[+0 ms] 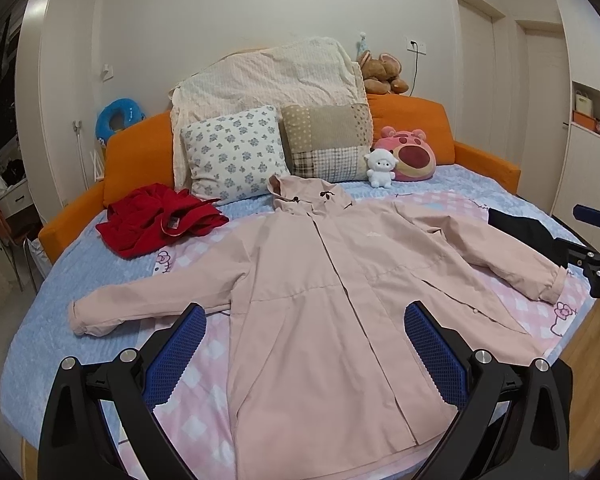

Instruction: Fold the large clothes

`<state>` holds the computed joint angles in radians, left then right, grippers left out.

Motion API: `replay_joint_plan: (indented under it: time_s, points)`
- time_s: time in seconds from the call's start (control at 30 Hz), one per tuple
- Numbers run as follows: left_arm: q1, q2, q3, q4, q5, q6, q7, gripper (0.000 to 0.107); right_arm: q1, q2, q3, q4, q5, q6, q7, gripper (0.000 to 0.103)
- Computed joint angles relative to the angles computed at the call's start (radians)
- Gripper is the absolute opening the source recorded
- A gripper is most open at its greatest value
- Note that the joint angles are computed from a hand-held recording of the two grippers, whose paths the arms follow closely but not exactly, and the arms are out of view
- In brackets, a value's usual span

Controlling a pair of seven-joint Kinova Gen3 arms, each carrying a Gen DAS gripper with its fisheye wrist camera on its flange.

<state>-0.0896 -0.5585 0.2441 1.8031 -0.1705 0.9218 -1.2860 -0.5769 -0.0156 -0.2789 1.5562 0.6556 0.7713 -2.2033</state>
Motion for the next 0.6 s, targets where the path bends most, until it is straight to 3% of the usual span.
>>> replay_joint_plan:
  time_s: [0.6]
  points:
    - [-0.005, -0.01, 0.009, 0.004, 0.003, -0.002, 0.002, 0.101, -0.011, -0.001, -0.009, 0.006, 0.036, -0.001, -0.044, 0.098]
